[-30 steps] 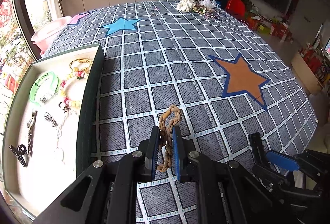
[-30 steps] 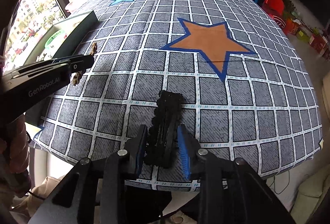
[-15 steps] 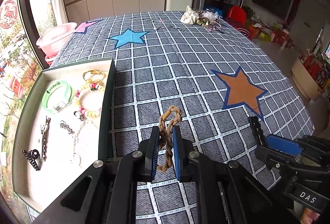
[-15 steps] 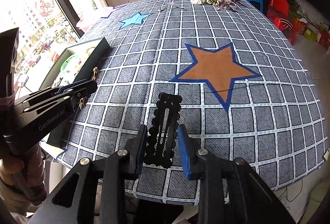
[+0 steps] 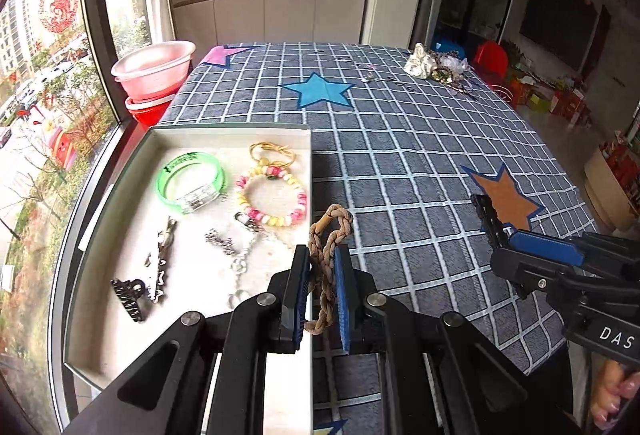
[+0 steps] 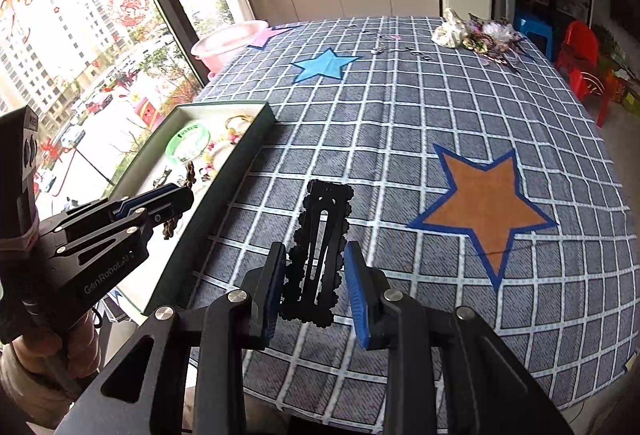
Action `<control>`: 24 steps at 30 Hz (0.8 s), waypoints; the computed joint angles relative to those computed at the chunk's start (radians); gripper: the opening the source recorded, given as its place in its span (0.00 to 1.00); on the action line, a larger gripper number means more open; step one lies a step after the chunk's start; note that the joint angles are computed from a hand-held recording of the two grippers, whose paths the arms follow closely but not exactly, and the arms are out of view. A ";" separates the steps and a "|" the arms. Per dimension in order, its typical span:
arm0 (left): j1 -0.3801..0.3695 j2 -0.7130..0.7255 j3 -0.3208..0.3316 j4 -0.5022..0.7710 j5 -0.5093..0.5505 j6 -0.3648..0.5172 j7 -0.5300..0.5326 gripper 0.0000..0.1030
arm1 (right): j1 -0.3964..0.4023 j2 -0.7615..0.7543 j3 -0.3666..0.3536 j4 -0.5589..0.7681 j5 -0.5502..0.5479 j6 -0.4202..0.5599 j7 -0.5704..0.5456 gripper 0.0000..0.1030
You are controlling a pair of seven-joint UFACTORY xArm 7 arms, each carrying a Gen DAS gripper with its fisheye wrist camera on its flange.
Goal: Organize jewelry
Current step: 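Carry the braided bracelet and snap clip into the white box and open both tools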
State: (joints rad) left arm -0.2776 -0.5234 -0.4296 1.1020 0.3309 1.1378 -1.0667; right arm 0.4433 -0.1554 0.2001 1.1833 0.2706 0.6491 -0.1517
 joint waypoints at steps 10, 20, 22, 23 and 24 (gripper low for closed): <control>0.020 -0.191 0.046 -0.158 -0.082 0.107 -0.009 0.20 | 0.083 0.209 0.073 0.220 -0.017 0.057 -0.057 0.31; 0.033 -0.249 0.060 -0.241 -0.150 0.117 0.020 0.20 | 0.170 0.404 0.093 0.420 -0.133 0.162 -0.031 0.31; 0.034 -0.243 0.060 -0.245 -0.157 0.115 0.025 0.20 | 0.181 0.431 0.088 0.448 -0.151 0.178 -0.021 0.31; 0.033 -0.243 0.060 -0.249 -0.160 0.115 0.027 0.20 | 0.187 0.444 0.085 0.461 -0.161 0.187 -0.016 0.31; 0.034 -0.241 0.058 -0.250 -0.161 0.117 0.027 0.20 | 0.192 0.456 0.082 0.474 -0.171 0.196 -0.010 0.31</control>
State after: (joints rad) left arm -0.2432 -0.7645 -0.3711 0.8520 0.1699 1.2544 -1.0397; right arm 0.6349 0.3009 0.2824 1.6574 0.0998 0.8451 -0.1613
